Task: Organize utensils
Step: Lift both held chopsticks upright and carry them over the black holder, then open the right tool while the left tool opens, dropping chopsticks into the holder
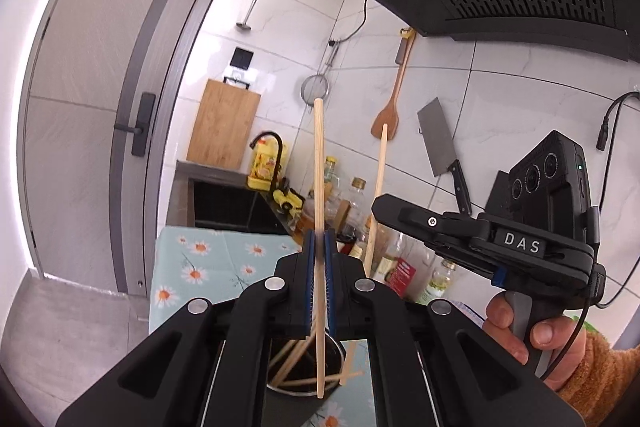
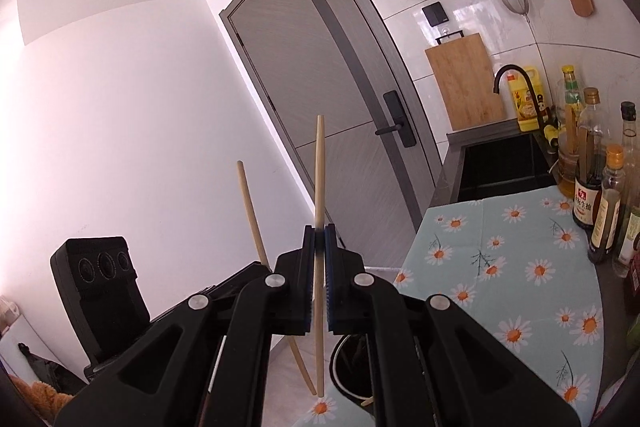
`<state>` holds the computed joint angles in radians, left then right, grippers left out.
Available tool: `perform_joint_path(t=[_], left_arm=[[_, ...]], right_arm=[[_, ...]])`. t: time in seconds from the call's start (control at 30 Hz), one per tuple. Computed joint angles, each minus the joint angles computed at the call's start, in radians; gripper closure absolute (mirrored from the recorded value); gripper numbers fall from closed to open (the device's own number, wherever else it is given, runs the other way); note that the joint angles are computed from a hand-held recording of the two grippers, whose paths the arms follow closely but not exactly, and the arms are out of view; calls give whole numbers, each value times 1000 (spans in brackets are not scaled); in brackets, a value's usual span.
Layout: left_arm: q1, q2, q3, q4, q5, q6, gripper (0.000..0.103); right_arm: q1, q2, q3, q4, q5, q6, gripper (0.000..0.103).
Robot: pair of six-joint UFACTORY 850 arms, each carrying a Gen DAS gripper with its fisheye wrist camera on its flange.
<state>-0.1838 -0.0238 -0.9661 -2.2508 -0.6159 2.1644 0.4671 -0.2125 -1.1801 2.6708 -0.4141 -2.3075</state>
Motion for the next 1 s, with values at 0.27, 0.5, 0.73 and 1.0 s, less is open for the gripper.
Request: perform_joint_path(t=[0.27,0.5,0.73,1.0], left_arm=[[-10,-27,33,-181,-106,222,99],[-25,-53,60,-319,-162,377,99],[-21,-75,62,-307,-184,383,98],[-12,-78,59,-285,-163,363,98]], right_arm=[[13,-20,18,240,-21,-261,97],[22,-41,20,314,-62,-370,97],[52,-68,1,405,-35,-519,97],[41,-79,0,401,-24,-471,93]])
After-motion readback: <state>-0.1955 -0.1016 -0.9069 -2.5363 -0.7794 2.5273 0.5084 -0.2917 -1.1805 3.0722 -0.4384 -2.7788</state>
